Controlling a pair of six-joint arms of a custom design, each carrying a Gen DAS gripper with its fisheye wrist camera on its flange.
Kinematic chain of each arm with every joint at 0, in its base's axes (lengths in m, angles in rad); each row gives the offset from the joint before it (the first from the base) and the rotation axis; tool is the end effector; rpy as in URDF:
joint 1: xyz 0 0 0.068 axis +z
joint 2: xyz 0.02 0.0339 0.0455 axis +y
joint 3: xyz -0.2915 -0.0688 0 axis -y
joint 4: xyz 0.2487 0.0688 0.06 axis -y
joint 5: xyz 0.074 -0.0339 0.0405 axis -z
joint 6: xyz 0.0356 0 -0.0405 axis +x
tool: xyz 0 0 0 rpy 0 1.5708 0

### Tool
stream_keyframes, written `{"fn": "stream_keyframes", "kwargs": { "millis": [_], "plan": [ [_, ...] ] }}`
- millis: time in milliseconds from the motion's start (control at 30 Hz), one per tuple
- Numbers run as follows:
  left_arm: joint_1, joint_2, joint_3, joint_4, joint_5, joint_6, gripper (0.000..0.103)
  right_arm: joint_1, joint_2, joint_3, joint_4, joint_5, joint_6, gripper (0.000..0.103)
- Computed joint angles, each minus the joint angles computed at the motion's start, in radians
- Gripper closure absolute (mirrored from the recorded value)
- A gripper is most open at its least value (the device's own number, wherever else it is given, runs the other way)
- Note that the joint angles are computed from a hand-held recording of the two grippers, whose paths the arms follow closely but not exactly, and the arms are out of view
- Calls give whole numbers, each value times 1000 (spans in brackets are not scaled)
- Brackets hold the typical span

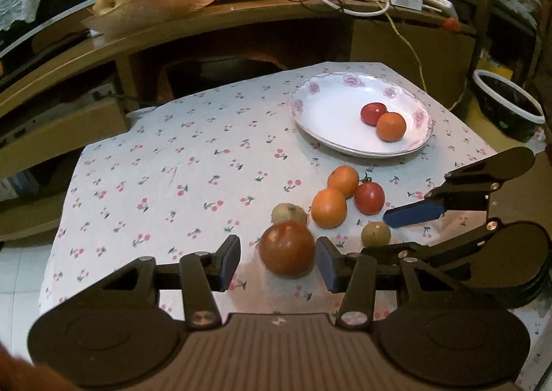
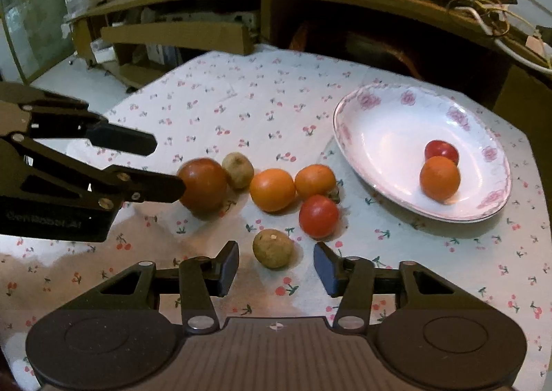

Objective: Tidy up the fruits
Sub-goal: 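Grasp large dark red tomato with left gripper while right grasps a brown kiwi, then lift the dark red tomato in left gripper while right lifts the kiwi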

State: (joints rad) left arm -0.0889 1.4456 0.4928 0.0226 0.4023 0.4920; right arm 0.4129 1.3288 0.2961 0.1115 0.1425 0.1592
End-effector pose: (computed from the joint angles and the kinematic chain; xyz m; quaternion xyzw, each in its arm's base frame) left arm 0.2382 -0.0352 0.1492 0.3266 0.8730 -0.1240 0.3402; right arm 0.1808 0.0737 0.1267 -0.0971 0.9406 0.0251 0.3244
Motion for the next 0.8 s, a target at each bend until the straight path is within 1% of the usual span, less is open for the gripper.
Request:
{"fn": "stream_keyframes", "kwargs": {
  "millis": [67, 200, 333, 433, 567, 700, 800],
  "plan": [
    [-17, 24, 5, 19, -6, -4, 51, 0, 9, 4, 2, 6, 4, 66],
    [-48, 81, 7, 65, -33, -19, 50, -33, -11, -6, 1, -29, 14, 77],
    [-69, 133, 4, 111, -66, -42, 51, -38, -24, -12, -6, -28, 12, 77],
    [-59, 152, 13, 104, -50, -54, 56, -39, -29, -9, -18, -23, 13, 78],
    [-67, 143, -3, 122, -58, -50, 57, -59, -38, -12, -23, -31, 8, 78],
    [-61, 130, -1, 96, -44, -38, 57, -57, -43, -12, -27, -25, 5, 78],
    [-57, 93, -13, 60, -34, -26, 57, -59, -62, -11, -43, -19, 0, 78]
  ]
}}
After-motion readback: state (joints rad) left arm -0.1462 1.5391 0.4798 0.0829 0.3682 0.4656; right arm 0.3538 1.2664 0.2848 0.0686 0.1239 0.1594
